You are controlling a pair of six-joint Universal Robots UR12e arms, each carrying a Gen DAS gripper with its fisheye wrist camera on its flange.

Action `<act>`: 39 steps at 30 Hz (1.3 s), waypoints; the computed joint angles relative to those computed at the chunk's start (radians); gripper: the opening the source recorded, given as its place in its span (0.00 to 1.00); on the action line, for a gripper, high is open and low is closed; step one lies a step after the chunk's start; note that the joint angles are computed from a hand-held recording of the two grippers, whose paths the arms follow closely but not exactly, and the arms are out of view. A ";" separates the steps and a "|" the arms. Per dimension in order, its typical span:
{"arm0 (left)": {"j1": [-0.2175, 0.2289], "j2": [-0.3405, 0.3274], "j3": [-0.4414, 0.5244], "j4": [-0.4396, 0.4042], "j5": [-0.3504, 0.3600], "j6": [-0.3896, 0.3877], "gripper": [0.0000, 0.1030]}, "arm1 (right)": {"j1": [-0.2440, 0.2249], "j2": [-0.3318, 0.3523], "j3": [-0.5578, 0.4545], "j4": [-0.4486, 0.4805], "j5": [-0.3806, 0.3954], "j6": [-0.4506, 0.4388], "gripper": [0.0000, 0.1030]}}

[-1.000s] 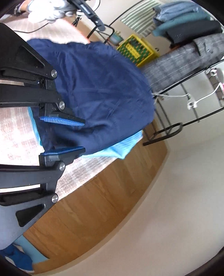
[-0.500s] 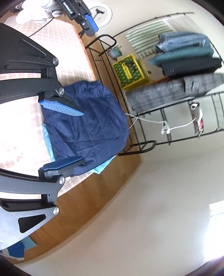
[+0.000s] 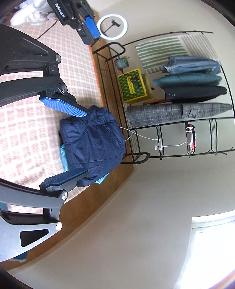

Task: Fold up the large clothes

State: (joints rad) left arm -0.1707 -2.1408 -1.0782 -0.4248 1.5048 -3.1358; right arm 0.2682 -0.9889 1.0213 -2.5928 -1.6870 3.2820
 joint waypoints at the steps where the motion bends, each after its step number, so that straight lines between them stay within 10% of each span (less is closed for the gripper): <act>1: 0.001 0.014 -0.025 0.018 0.007 0.000 0.64 | 0.008 -0.006 0.010 -0.005 -0.019 -0.003 0.58; 4: 0.010 0.055 -0.100 0.068 0.006 -0.017 0.68 | 0.037 -0.023 0.046 -0.052 -0.073 -0.018 0.71; 19: 0.031 0.127 -0.295 0.246 0.112 -0.014 0.91 | 0.107 0.027 0.047 -0.182 -0.171 0.020 0.79; 39: 0.023 0.099 -0.292 0.176 0.113 -0.013 1.00 | 0.113 0.068 0.052 -0.215 -0.243 0.033 0.80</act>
